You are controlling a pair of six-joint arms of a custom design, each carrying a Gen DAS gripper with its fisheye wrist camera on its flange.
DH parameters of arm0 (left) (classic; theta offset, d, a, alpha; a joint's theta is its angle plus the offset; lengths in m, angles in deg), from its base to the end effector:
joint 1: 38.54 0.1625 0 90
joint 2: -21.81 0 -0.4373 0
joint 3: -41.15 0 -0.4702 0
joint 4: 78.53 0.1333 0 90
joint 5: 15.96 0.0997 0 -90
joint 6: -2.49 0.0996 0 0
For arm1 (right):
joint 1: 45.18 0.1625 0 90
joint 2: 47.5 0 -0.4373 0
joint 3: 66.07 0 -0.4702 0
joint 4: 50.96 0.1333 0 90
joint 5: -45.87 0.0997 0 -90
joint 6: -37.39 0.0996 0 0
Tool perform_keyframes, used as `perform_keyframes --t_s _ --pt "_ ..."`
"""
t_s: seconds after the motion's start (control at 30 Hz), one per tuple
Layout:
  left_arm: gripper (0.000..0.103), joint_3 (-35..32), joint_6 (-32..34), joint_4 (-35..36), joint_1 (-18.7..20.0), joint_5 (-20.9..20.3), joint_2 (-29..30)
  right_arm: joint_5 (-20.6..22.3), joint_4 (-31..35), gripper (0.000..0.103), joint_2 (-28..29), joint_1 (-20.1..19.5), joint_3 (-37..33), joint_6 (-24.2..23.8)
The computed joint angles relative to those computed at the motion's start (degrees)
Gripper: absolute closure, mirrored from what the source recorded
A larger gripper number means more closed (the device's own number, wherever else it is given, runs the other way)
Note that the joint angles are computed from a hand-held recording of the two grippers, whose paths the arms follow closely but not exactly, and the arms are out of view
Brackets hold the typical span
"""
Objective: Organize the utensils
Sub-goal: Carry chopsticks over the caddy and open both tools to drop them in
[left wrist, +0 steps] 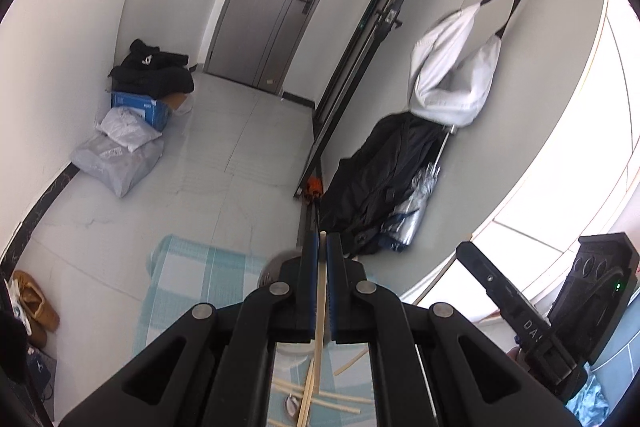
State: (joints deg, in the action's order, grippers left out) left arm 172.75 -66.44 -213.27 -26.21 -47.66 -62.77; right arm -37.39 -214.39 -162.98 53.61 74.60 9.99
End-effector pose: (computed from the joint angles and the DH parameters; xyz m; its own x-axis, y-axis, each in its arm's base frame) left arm -0.4022 -0.3111 0.1976 -0.9393 -0.0120 -0.3428 0.2771 0.5625 -0.7790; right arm 0.2010 -0.3510 0.3656 -0.8126 -0.5144 0.2739 -0.5359 0.4747 -0.6982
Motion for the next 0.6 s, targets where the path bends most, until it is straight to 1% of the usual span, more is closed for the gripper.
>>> perform_keyframes --t_s 0.17,0.27,0.33,0.4,0.53,0.57,0.6 --pt "0.102 -1.8 9.9 -10.2 2.6 2.5 2.0 -0.8 -3.6 0.099 5.6 2.8 -4.0 -0.3" --pt "0.102 -2.3 15.8 -17.6 4.4 2.5 3.5 -1.4 -6.1 0.099 9.1 4.0 -6.2 -0.6" --pt "0.102 -2.4 17.9 -21.2 5.5 1.9 4.2 -1.9 -8.2 0.099 11.4 4.5 -7.4 -0.4" --pt "0.102 -2.8 20.0 -23.4 6.9 1.7 4.9 -2.0 -10.7 0.099 13.6 4.8 -8.3 0.0" --pt "0.102 -3.6 23.6 -24.2 7.9 3.8 6.7 -3.7 -14.7 0.099 17.6 5.4 -9.6 -0.6" --pt "0.102 -3.6 24.1 -23.7 8.1 5.0 7.4 -3.8 -15.4 0.099 18.2 5.4 -9.7 -0.9" --pt "0.102 -3.5 24.8 -23.8 8.3 5.3 7.8 -3.8 -16.0 0.099 19.3 5.3 -10.0 -1.3"
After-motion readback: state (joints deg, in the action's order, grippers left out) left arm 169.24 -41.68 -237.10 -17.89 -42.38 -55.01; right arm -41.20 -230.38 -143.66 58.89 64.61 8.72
